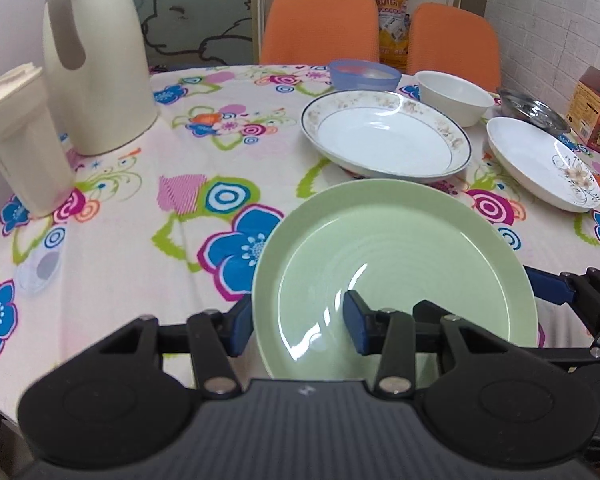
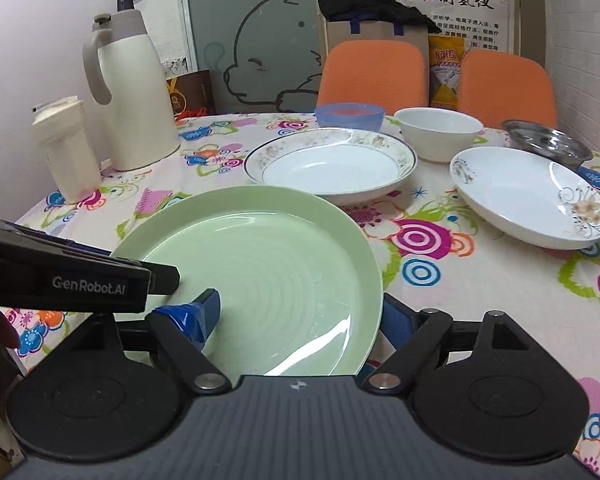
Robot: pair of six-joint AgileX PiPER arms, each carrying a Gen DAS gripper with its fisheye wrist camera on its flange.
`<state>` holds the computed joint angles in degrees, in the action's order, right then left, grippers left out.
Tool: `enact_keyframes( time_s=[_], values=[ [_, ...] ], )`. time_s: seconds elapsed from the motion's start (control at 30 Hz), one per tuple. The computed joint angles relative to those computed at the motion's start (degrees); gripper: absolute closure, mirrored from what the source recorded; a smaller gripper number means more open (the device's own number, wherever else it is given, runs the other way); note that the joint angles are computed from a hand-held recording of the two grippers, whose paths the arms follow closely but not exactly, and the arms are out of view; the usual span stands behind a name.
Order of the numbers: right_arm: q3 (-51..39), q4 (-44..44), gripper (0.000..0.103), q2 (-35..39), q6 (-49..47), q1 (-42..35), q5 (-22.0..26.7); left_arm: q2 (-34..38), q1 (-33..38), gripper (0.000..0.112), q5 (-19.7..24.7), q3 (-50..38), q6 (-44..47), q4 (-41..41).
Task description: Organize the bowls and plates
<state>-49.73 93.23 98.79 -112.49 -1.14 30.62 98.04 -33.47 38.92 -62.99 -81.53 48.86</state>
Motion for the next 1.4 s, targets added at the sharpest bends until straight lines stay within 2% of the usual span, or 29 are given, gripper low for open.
enact_keyframes(
  time_s=[0.1,0.17,0.23,0.27,0.3,0.33,0.37,0.43,0.5,0.6,0.67,0.73,0.8,0.9,0.97,1.07,1.17,1.2,1.27,1.4],
  values=[
    [-0.4,-0.66,0.032,-0.09,0.92,0.43,-1.56,0.23,1.53,0.068,-3.57,0.68,0.45,-0.42],
    [-0.99,-1.69,0.03,0.46,1.9,0.44,-1.99,1.03,0.92,0.068,-3.42,0.34,-1.43,1.96],
    [-0.3,1.3,0.029,0.27,-1.77,1.64,-3.85,1.75,1.03,0.068,-3.23,-0.36,-1.66,2.74],
    [-0.48,0.83,0.028,0.28,-1.03,1.95,-4.27,1.49,1.75,0.068,-4.32,-0.09,-0.89,2.11],
    [-1.24,-1.94,0.028,0.51,1.67,1.61,-3.71,0.86,2.67,0.065,-5.83,0.58,0.33,1.1],
    [-2.55,-6.54,0.028,0.94,5.16,0.59,-1.83,0.3,3.33,0.045,-6.37,1.01,1.18,0.29],
    [-3.97,-10.86,0.03,1.25,8.54,-0.7,0.2,-0.78,3.94,0.038,-6.66,1.99,-0.12,1.41],
    [-5.97,-13.04,0.03,0.78,11.9,-3.54,2.82,-3.15,4.97,0.036,-6.27,3.56,-4.57,5.87],
    [-9.24,-11.79,0.03,0.91,12.72,-5.78,5.35,-4.61,7.91,0.034,-7.1,2.63,-3.8,6.75],
    [-19.12,-17.0,0.029,4.43,20.09,-4.65,6.46,-2.71,13.0,0.033,-8.8,-3.49,4.89,1.44],
    [-25.66,-19.88,0.029,7.93,22.92,-2.59,5.84,1.45,16.76,0.03,-9.54,-10.57,16.1,-6.39],
    [-33.88,-26.77,0.029,12.75,30.35,-0.05,4.64,6.34,19.78,0.03,-9.81,-17.75,27.56,-16.14],
    [-42.13,-33.56,0.029,18.1,38.19,1.77,4.87,12.77,22.44,0.029,-8.95,-26.17,39.02,-27.6],
    [-55.74,-46.14,0.029,26.89,52.01,3.6,7.23,22.22,25.34,0.03,-3.14,-39.93,53.48,-42.72],
    [-63.65,-52.11,0.029,31.81,58.94,4.32,9.96,27.58,25.61,0.03,0.97,-48.18,55.48,-44.28],
    [-72.06,-56.39,0.029,37.11,64.0,4.82,13.71,34.1,25.53,0.03,6.59,-58.47,57.13,-44.66],
    [-76.95,-57.59,0.029,40.45,66.82,4.79,17.03,36.7,25.35,0.03,8.11,-61.91,59.1,-45.99],
    [-76.49,-57.35,0.027,40.56,66.9,4.82,16.9,36.83,25.06,0.03,7.53,-61.76,58.88,-45.07],
    [-71.63,-55.33,0.027,38.48,63.38,5.02,13.57,36.88,24.65,0.03,7.04,-61.44,58.71,-44.17],
    [-65.39,-51.64,0.027,35.38,58.57,4.48,11.33,35.13,24.14,0.031,4.55,-57.57,58.25,-42.88]
  ],
)
